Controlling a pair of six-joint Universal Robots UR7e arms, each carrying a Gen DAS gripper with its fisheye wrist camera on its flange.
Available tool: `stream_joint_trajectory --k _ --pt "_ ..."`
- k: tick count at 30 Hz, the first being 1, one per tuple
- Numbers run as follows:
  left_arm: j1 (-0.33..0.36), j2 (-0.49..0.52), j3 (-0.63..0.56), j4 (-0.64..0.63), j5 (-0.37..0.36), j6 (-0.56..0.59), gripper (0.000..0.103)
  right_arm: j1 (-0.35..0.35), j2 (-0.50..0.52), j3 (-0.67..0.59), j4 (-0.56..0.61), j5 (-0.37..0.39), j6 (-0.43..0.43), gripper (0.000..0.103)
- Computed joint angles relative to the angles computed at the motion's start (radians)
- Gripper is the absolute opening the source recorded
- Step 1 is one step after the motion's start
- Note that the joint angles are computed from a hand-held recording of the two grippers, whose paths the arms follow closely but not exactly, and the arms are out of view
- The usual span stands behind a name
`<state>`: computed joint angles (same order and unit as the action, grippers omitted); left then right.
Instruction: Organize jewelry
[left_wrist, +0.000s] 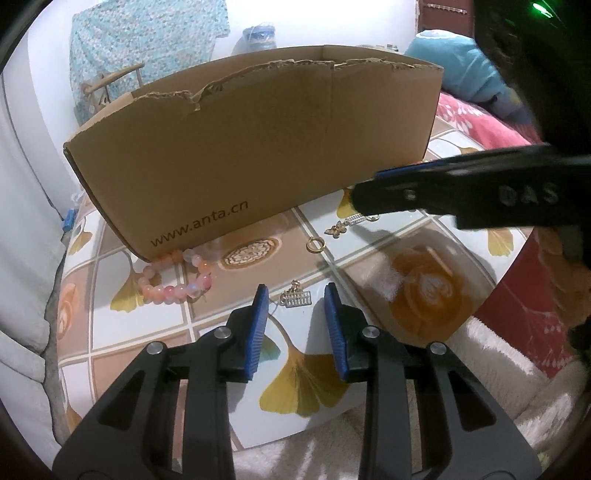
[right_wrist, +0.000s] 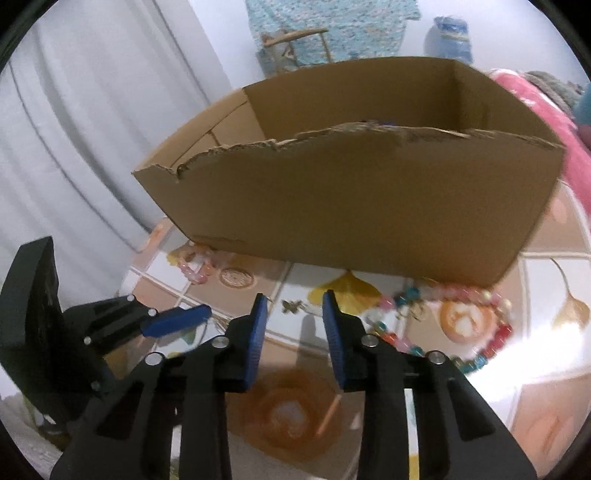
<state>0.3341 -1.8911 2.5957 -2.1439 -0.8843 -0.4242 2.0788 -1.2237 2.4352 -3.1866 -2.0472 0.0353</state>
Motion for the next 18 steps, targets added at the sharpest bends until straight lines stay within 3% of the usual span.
stream_joint_trajectory --k 7,18 --pt "-0.014 -0.049 0.018 0.019 -0.006 -0.01 0.03 -0.014 0.03 -0.052 0.075 0.016 -0.014 0.027" --pt "-0.022 -0.091 0.032 0.034 -0.007 -0.003 0.03 -0.031 0.023 -0.057 0.168 0.027 0.047 0.027"
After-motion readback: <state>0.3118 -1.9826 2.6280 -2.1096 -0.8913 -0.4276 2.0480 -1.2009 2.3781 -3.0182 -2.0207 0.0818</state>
